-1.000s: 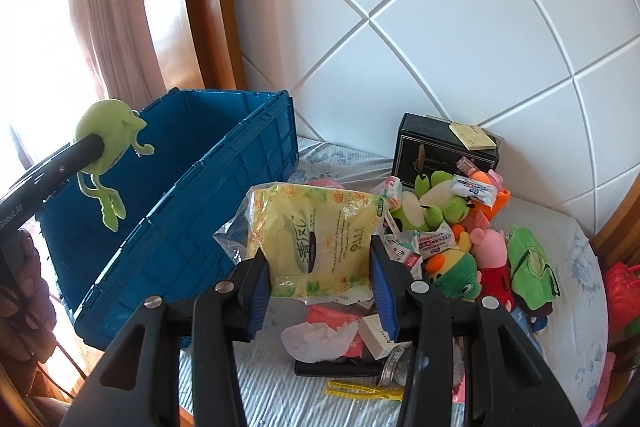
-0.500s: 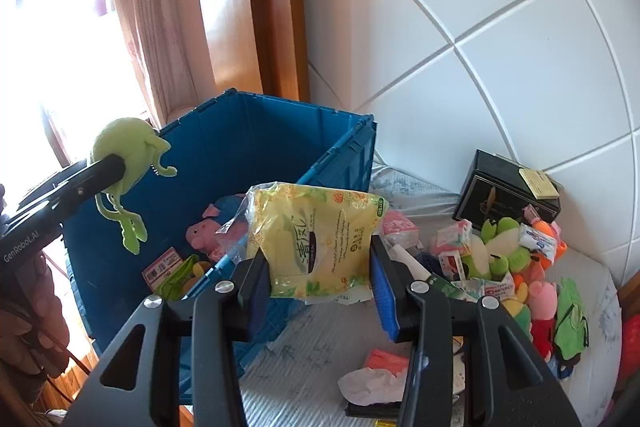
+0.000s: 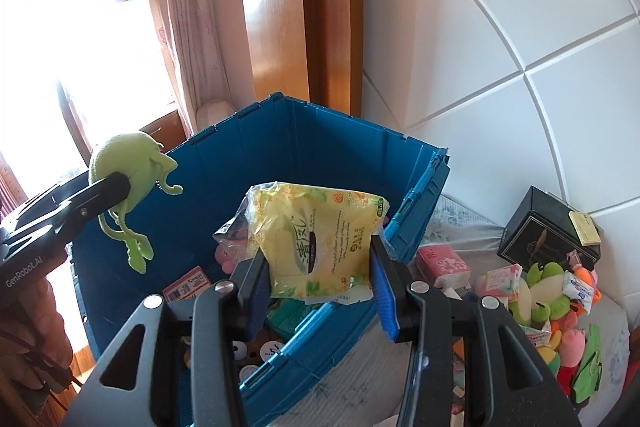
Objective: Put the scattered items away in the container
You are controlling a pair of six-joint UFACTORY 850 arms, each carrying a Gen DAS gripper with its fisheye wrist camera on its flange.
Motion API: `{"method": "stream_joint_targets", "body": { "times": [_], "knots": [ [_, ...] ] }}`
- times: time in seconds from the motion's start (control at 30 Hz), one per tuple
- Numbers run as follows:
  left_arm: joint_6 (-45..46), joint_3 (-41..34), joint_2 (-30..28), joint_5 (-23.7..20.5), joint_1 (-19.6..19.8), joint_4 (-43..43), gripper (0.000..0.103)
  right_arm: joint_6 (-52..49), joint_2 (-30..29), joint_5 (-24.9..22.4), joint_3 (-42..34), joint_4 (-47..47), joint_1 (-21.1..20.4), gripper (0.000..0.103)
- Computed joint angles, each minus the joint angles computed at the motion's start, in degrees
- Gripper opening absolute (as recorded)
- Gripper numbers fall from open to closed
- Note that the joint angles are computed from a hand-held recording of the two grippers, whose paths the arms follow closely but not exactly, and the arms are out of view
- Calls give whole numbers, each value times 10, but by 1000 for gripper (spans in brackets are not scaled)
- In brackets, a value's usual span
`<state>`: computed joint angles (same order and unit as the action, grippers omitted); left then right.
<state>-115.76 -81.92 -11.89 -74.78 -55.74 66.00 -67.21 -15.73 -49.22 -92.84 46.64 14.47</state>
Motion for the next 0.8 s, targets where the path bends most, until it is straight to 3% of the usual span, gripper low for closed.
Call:
{"method": "stream_joint_targets", "body": {
  "times": [0.53, 0.8],
  "knots": [
    [7, 52, 40, 13, 45, -20, 53, 63, -61, -2, -79, -48, 61, 43],
    [1, 62, 52, 5, 47, -20, 54, 76, -77, -6, -102, -57, 73, 44]
  ]
}}
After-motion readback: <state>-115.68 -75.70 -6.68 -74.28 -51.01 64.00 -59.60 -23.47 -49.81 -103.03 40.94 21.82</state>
